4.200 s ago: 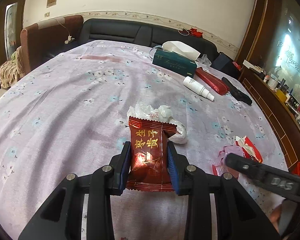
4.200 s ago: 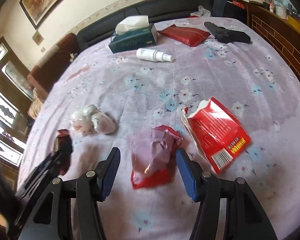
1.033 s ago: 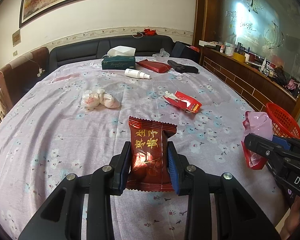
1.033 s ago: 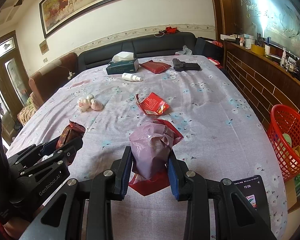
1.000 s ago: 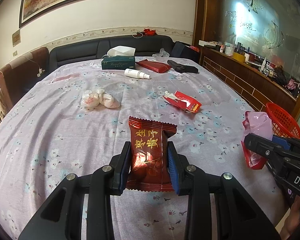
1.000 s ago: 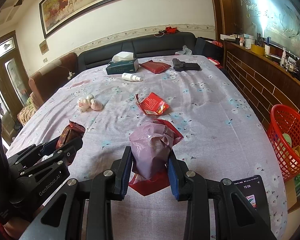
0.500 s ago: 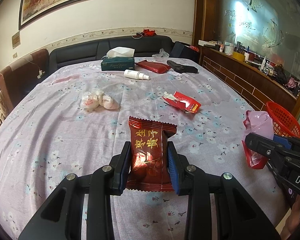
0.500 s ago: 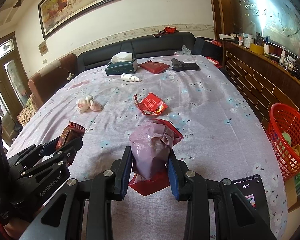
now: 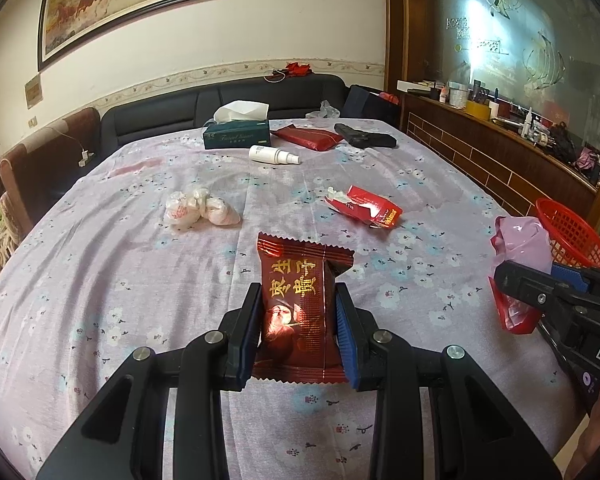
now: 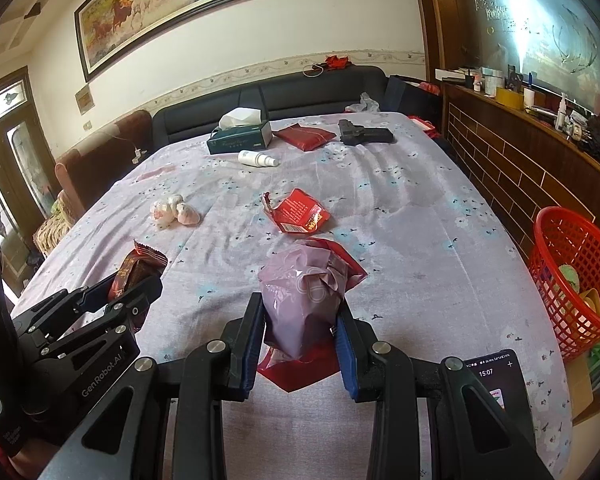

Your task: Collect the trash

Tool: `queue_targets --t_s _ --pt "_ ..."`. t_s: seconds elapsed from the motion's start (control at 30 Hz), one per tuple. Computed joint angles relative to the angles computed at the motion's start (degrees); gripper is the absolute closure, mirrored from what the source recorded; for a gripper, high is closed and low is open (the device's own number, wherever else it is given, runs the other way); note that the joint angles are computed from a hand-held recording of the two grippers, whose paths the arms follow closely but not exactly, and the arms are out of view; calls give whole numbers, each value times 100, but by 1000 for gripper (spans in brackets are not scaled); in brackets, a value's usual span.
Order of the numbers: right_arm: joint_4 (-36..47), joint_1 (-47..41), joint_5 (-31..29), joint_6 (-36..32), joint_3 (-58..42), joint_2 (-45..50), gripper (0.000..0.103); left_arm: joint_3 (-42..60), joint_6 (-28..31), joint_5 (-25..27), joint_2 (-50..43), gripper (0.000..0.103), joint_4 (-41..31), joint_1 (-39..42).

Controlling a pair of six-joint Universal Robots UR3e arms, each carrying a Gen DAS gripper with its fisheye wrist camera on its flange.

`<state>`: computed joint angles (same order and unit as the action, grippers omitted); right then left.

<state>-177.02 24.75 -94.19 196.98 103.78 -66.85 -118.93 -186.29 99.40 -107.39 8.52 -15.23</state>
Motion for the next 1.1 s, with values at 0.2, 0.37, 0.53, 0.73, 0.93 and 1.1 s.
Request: queue_targets --t_s 0.2,0.37,0.53,0.73,0.93,1.1 --pt "40 -11 9 -4 -10 -2 67 -3 36 115 -40 70 64 -59" --pt "21 -15 -4 -23 -3 5 67 -9 35 136 -42 70 70 -73" --pt "64 12 -22 -6 -51 27 67 -8 33 130 -45 70 80 -73" --pt "43 26 -43 -7 -63 43 67 1 42 131 -46 70 65 -70" --pt "31 30 -49 -13 -66 51 67 1 47 138 -45 70 60 -75" --pt "45 27 -45 -14 -59 31 67 6 50 142 -37 70 48 -78"
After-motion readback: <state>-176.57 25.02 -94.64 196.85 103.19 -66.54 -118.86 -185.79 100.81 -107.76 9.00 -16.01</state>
